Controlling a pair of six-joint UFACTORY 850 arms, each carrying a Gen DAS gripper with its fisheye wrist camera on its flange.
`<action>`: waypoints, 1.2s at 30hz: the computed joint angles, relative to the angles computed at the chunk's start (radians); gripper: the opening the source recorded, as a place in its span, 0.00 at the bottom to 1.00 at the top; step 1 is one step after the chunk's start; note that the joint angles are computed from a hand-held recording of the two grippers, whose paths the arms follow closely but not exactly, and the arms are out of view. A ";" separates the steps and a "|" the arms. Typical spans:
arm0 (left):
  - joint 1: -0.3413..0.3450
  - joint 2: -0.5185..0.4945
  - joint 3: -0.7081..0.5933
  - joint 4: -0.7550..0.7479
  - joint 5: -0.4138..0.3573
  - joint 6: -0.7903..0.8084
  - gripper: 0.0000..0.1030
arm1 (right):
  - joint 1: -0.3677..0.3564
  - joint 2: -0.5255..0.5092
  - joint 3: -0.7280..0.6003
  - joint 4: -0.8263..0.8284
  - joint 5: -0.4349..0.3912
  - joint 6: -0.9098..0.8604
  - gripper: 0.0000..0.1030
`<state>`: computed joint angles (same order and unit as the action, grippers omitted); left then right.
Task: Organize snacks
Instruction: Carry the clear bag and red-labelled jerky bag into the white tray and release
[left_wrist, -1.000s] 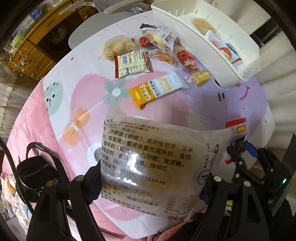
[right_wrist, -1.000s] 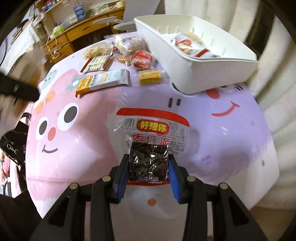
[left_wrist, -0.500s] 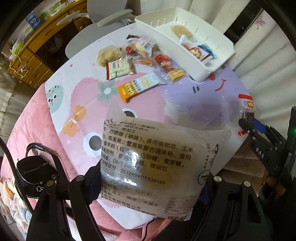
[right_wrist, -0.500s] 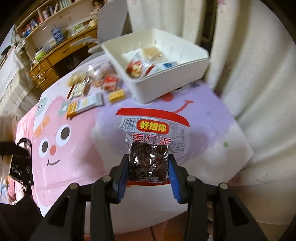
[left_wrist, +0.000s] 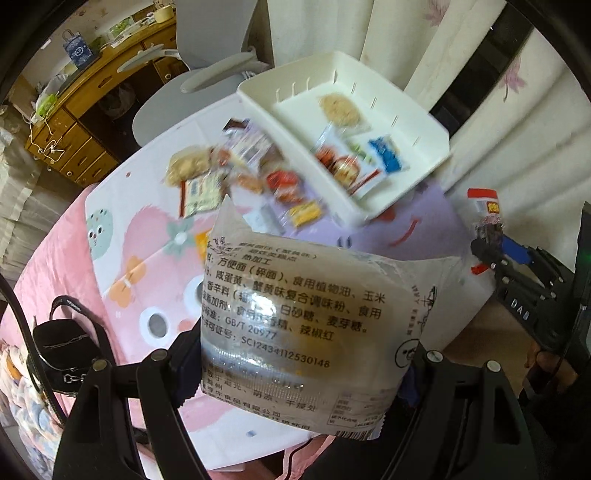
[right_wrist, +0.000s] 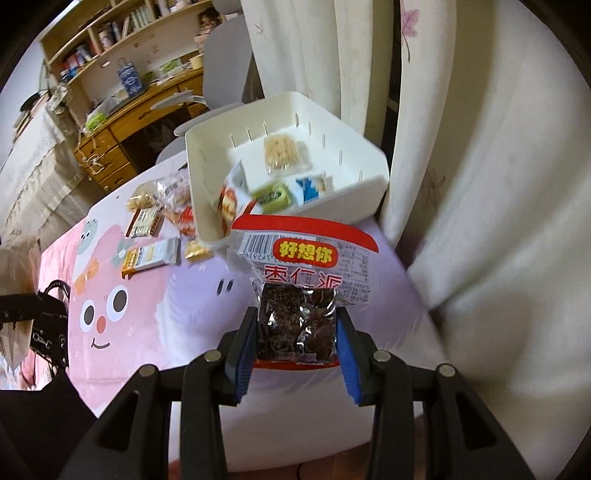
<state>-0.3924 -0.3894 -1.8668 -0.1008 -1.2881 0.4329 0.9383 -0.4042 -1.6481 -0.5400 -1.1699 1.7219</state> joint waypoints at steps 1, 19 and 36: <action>-0.018 -0.010 -0.017 0.000 0.001 -0.027 0.78 | -0.007 0.012 0.013 -0.002 0.007 -0.019 0.38; -0.181 -0.287 -0.416 0.044 -0.031 -0.355 0.79 | -0.211 0.194 0.172 -0.034 0.245 -0.429 0.39; -0.193 -0.551 -0.812 0.003 -0.113 -0.534 0.86 | -0.344 0.149 0.122 0.014 0.381 -0.661 0.44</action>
<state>-0.5852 -0.9399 -2.6791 -0.0980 -1.4009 -0.1007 0.5945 -0.2554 -1.5265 -0.5258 -0.7892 1.0612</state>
